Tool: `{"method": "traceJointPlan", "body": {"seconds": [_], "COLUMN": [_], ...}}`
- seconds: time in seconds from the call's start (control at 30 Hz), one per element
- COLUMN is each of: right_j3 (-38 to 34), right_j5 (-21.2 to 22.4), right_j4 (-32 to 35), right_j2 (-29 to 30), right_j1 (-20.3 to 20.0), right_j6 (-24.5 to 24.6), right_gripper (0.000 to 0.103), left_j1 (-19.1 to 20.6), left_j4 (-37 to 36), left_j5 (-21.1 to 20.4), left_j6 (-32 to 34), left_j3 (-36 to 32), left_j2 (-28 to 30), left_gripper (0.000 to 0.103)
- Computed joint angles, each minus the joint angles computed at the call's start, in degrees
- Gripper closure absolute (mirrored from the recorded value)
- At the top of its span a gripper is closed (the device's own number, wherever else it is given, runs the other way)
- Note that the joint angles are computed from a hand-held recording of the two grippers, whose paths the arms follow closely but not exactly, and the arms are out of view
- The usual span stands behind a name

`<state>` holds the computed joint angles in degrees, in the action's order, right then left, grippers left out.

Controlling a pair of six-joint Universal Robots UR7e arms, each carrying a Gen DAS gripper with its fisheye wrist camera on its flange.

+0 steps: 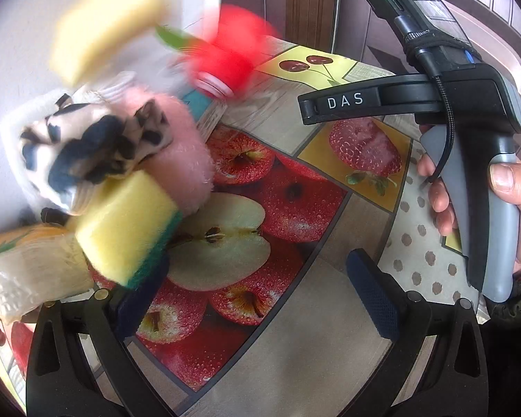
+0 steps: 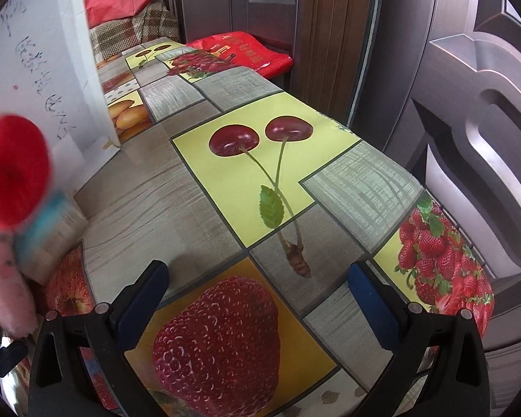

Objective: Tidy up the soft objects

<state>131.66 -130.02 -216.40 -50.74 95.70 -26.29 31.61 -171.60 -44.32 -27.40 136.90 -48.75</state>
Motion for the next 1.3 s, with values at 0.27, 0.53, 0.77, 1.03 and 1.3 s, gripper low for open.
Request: {"method": "traceJointPlan", "body": {"seconds": [0.27,0.53,0.77,1.03,1.3], "right_j3": [-0.11,-0.16,-0.17,-0.2,-0.15], "right_j5": [0.17,0.28,0.25,0.23,0.38], "right_j4": [0.3,0.52,0.42,0.41,0.36], "right_j2": [0.14,0.14,0.26,0.3,0.27], "right_j1": [0.11,0.12,0.17,0.2,0.15], "right_j6": [-0.16,-0.27,-0.24,-0.19,-0.22], "right_gripper": [0.0,0.0,0.0,0.0,0.0], "left_j1": [-0.52,-0.53,-0.53,-0.53,-0.54], "left_j4": [0.57,0.56,0.57,0.56,0.6], "left_j5": [-0.09,-0.09,-0.09,-0.09,-0.08], "left_j6": [-0.72,-0.74,-0.74,-0.74,-0.76], "left_j3": [0.58,0.58,0.59,0.58,0.59], "left_j2": [-0.68,-0.67,-0.68,-0.67,-0.71], "left_gripper": [0.001,0.001,0.001,0.001,0.001]}}
